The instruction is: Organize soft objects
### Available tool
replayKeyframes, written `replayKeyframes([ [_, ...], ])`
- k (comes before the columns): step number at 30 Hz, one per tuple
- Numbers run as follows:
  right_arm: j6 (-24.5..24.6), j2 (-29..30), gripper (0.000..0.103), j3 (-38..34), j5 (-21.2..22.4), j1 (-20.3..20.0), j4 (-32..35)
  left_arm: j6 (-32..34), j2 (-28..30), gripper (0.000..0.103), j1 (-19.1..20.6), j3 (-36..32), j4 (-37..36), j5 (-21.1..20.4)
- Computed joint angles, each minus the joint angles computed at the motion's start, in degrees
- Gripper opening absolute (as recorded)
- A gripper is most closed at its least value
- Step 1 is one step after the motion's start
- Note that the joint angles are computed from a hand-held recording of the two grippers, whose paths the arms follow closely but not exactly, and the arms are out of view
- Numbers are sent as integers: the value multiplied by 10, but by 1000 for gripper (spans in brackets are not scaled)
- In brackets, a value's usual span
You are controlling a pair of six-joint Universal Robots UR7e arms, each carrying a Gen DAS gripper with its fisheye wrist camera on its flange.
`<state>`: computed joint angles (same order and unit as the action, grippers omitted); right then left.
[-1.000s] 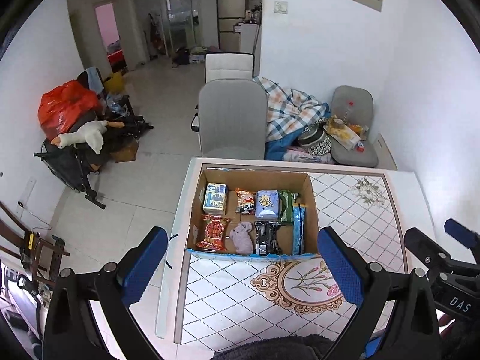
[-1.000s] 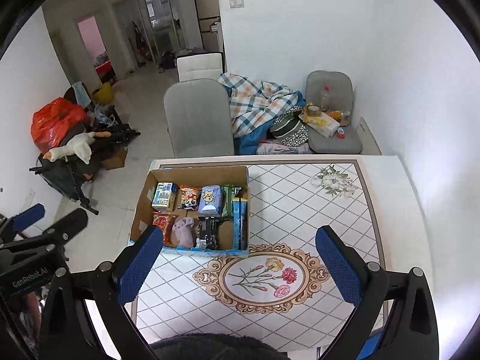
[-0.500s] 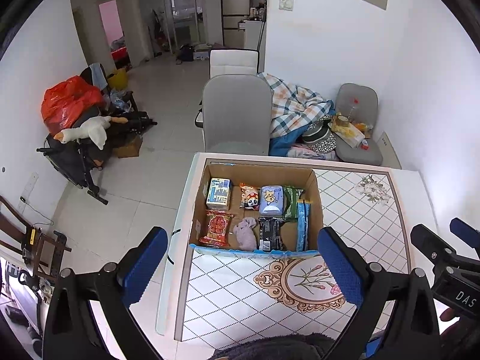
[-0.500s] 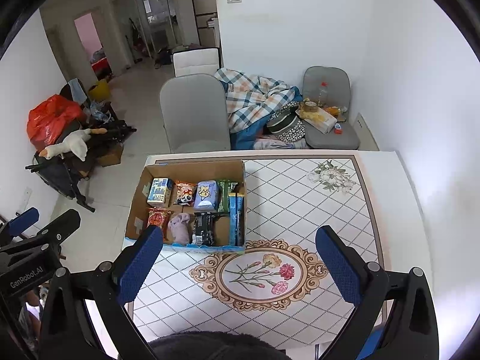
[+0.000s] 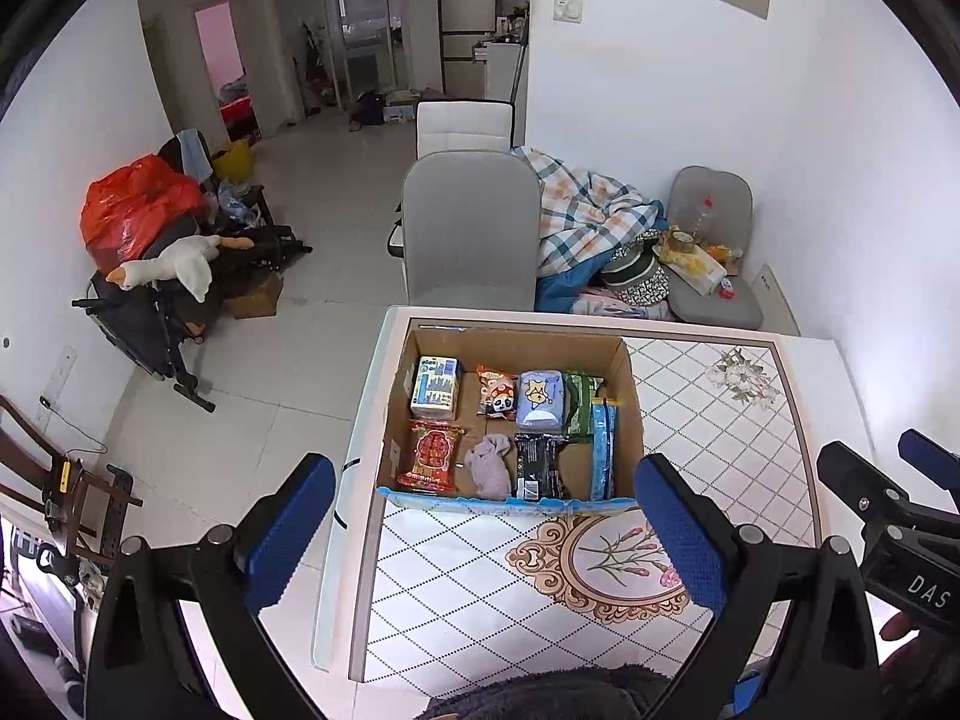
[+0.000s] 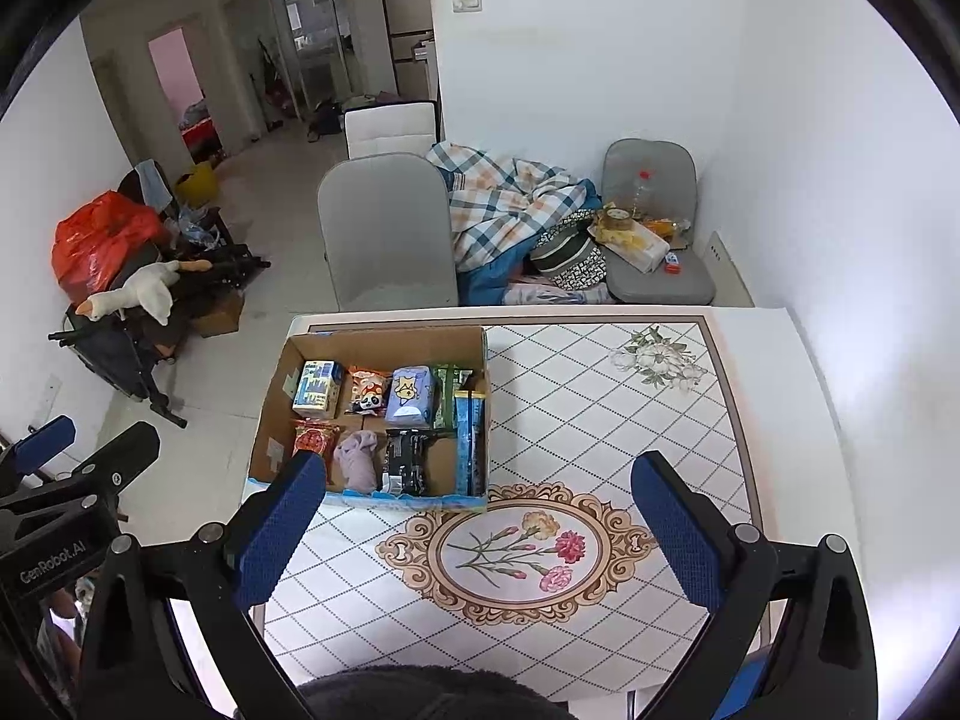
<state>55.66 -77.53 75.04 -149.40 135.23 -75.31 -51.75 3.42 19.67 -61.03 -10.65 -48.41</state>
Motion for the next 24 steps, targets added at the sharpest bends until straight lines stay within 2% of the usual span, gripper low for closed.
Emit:
replayKeyframes([
  [24,29,2,103,-4,-2,8,32,6,-4,102,0,2,-5,-9],
])
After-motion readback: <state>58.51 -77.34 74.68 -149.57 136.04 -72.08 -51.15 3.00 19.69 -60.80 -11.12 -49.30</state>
